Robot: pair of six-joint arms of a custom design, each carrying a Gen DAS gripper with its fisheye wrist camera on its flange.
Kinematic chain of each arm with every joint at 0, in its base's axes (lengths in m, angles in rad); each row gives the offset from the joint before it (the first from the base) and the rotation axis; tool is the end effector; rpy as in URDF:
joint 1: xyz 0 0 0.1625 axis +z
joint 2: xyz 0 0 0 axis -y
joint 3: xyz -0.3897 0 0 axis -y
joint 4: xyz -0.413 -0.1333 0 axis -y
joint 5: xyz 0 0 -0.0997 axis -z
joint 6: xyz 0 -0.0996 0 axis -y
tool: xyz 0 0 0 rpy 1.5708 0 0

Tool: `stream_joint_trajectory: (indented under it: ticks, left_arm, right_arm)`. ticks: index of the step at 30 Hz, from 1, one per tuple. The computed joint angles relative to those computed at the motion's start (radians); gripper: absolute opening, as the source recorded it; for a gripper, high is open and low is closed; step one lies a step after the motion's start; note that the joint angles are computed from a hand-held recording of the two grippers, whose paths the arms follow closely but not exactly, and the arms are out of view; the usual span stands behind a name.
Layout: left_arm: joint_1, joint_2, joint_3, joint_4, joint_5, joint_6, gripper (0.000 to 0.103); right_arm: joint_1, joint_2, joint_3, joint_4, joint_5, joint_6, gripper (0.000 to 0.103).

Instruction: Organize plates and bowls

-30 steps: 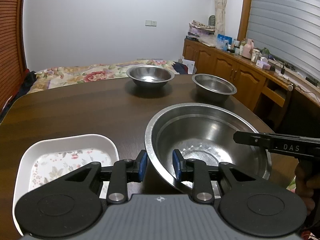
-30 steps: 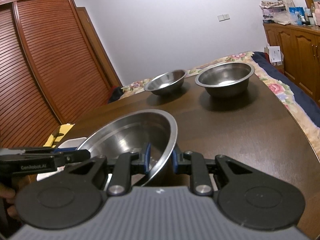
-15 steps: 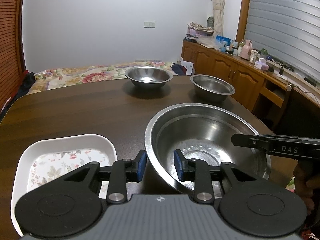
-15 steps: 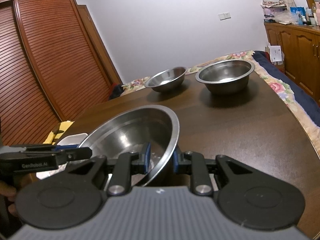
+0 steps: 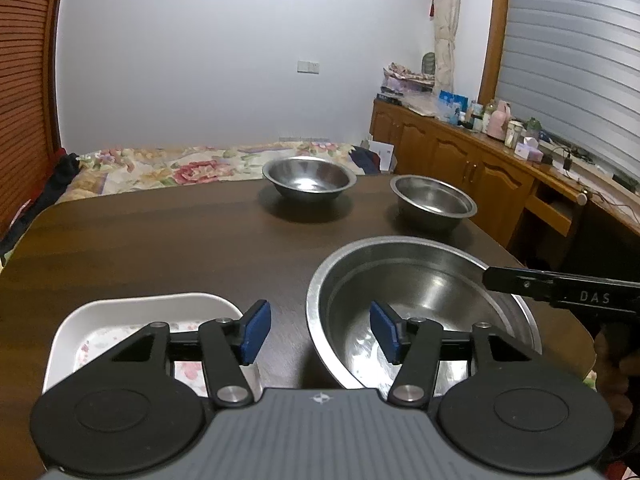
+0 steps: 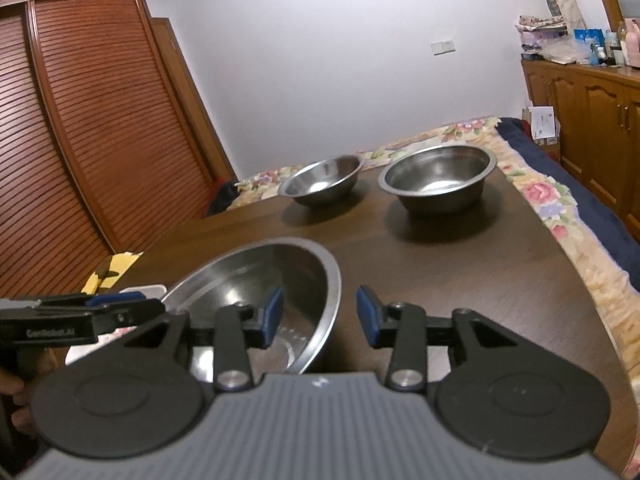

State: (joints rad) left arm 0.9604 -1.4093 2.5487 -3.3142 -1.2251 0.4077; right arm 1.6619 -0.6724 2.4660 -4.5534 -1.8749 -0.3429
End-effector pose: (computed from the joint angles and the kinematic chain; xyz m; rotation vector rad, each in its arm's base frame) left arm -0.0756 -0.3995 0.1515 1.1994 2.4535 -0.8933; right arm 0.1339 -0.3281 0.0596 0.2621 -2.2938 1.4961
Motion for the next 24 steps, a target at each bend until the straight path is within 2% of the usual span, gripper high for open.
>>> stream_joint_trajectory:
  ticks: [12,15,24]
  left_arm:
    - [-0.019,0.028,-0.071,-0.015,-0.017,0.051,0.072]
    - [-0.022,0.049,-0.108,-0.002,-0.035,0.067,0.076]
    - [-0.031,0.16,-0.23,0.03,-0.065,0.086,0.078]
  right_arm:
    - [-0.011,-0.091,0.0,0.023,-0.015,-0.082,0.046]
    - [-0.028,-0.128,-0.002,0.036,-0.014,-0.109,0.046]
    - [-0.092,-0.219,-0.039,0.104,-0.013,-0.15,0.046]
